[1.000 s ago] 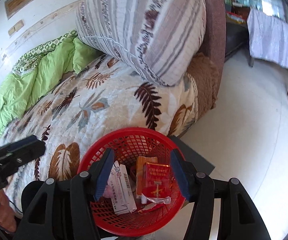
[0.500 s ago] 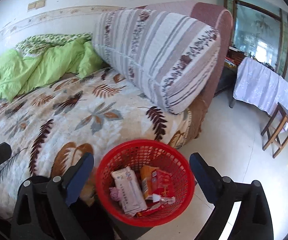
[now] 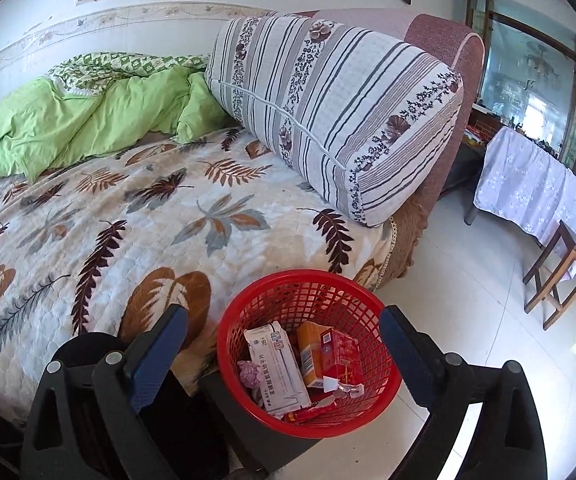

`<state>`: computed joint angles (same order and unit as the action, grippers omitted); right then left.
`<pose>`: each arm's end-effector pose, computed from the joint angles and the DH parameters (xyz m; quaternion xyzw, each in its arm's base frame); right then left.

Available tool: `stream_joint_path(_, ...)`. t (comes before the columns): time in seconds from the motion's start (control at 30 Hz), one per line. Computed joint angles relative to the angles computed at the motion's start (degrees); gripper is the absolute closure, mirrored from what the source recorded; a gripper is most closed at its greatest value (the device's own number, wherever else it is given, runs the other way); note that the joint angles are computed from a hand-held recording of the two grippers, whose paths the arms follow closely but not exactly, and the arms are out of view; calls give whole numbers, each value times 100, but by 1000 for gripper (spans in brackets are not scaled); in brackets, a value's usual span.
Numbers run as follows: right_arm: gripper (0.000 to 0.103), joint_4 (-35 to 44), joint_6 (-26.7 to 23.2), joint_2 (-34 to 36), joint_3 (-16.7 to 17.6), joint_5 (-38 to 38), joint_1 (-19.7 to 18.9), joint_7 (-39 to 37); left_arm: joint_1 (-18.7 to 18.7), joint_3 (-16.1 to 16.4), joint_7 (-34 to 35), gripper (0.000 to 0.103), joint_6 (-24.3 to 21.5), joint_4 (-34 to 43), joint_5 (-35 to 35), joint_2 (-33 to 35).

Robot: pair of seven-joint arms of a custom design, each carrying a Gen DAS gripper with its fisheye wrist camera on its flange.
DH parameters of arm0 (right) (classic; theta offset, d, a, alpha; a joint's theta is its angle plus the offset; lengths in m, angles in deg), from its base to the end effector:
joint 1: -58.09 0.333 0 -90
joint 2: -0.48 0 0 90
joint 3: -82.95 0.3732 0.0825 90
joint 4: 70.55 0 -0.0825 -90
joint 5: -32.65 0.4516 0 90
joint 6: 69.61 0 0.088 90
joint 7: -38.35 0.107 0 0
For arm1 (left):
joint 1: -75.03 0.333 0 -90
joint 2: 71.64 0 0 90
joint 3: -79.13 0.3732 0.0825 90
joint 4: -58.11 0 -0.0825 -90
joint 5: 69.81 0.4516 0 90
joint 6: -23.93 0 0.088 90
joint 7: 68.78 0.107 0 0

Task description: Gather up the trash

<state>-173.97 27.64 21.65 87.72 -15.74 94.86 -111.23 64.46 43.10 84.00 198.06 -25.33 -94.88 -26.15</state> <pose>0.5568 0.3925 0.3522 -0.2326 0.8741 -0.4242 0.0437 0.7132 -0.4824 0.3698 -0.1948 0.8564 -0.4527 0.1539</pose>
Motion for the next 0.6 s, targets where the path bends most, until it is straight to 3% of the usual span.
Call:
stream_joint_path(0.13,6,41,-1,32,-5,5,1,-35,85,-89,50,0,-81,-71,-41,-23)
stream_joint_path(0.27,6,58,2,44,-10,26,5,-40,70,-102,103,0,180,-211,-19,-77)
stream_joint_path(0.37,6,63,8,46,-15,35,4,-45,14,28,-89,0,-126,-143,9,-128)
stream_joint_path(0.47,6,52,29,40,-15,31,2,-54,128,-97,-6,0,-278,-18,-142,-43)
stream_joint_path(0.6,6,60,37,52,-18,30,5,-58,-75,203,-197,0,-263,112,-208,-62)
